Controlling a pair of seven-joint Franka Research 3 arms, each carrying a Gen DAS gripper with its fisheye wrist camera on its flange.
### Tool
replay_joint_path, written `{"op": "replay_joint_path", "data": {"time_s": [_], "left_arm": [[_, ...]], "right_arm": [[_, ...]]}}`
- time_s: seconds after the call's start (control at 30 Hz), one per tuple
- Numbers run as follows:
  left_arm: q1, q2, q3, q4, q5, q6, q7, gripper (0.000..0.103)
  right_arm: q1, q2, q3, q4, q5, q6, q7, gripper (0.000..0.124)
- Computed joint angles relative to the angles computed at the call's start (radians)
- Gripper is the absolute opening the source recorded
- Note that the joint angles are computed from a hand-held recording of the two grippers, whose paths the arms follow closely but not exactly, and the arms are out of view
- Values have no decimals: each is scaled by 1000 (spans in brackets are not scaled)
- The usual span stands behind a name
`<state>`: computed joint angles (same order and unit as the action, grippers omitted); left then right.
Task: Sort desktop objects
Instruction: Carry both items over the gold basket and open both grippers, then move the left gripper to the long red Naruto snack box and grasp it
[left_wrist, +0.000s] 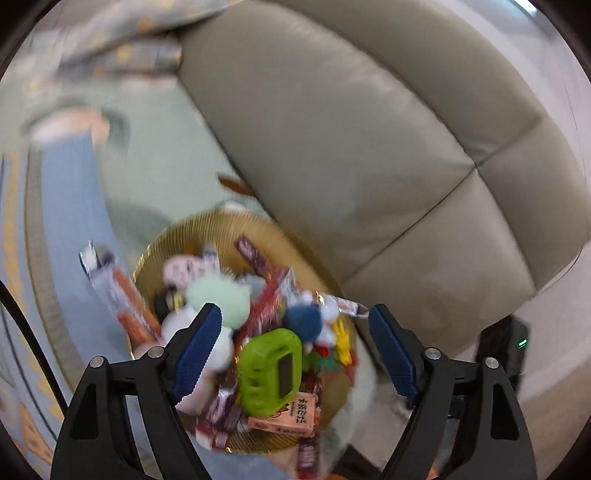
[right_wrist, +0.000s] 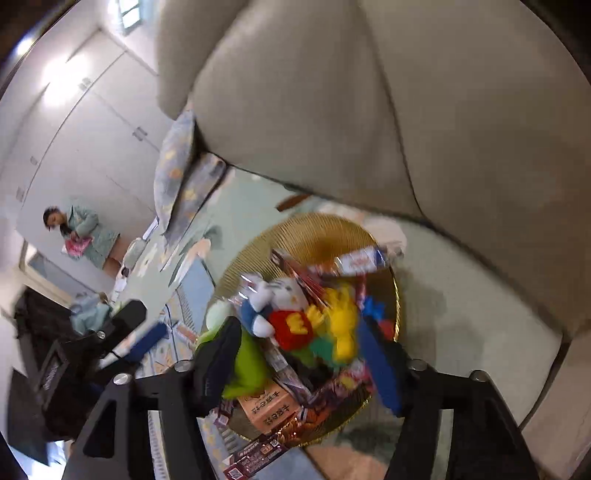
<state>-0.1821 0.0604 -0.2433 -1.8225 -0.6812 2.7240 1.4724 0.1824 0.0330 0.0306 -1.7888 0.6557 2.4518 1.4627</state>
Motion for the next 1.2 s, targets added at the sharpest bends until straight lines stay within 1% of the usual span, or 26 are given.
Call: {"op": "replay_joint_path", "data": {"time_s": [0.03, 0.07, 0.1, 0.27, 0.4, 0.53, 0.63, 0.73, 0.77, 0.8, 0.87, 0.93, 0.97, 1.03, 1.1, 1.13, 1.17, 1.2], "left_arm": [[-17, -19, 22, -25, -1, 12, -5, 81], [1, -37, 9, -43, 37, 15, -35, 81], [2, -62, 17, -67, 44, 17, -34, 81], [-9, -172, 70, -177, 48, 33, -39, 81], [-18, -246, 122, -248, 89, 22, -62, 81], [-11, -316, 170, -313, 138, -18, -72, 81], [3, -387, 206, -383, 186, -55, -71, 81], [65, -495, 226, -495, 299, -83, -124, 81], [83, -530, 240, -534, 322, -86, -146, 81], [87, -553, 256, -560, 331, -84, -158, 81], [117, -619, 297, -637, 346, -63, -192, 81], [160, -667, 326, -699, 378, -30, -221, 81], [180, -682, 336, -716, 403, -30, -230, 81], [231, -684, 352, -734, 471, -27, -231, 81], [285, -663, 343, -736, 542, -3, -246, 81], [300, -646, 349, -734, 570, 15, -239, 81], [310, -622, 359, -727, 593, 33, -226, 81], [333, -593, 354, -716, 623, 50, -228, 81]], "right_arm": [[0, -12, 0, -16, 8, 11, -14, 65], [0, -27, 0, -34, 25, 20, -38, 65], [1, -33, -1, -40, 39, 19, -52, 65], [20, -70, 4, -61, 105, -5, -116, 65], [63, -92, 28, -60, 90, 17, -149, 65], [116, -119, 55, -66, 50, 21, -194, 65], [166, -126, 82, -77, 18, 6, -240, 68], [217, -97, 115, -84, -45, -16, -259, 69], [235, -73, 129, -79, -77, -32, -260, 69], [248, -52, 135, -72, -93, -40, -260, 69], [276, 1, 151, -53, -126, -47, -261, 69], [305, 58, 163, -34, -180, -22, -237, 69], [315, 83, 166, -28, -194, 0, -234, 69], [334, 125, 176, -32, -197, 94, -242, 69], [337, 170, 200, -39, -132, 212, -323, 69], [332, 187, 218, -47, -83, 266, -382, 69], [330, 203, 231, -53, -51, 306, -419, 69], [335, 234, 233, -42, -37, 313, -408, 69]]}}
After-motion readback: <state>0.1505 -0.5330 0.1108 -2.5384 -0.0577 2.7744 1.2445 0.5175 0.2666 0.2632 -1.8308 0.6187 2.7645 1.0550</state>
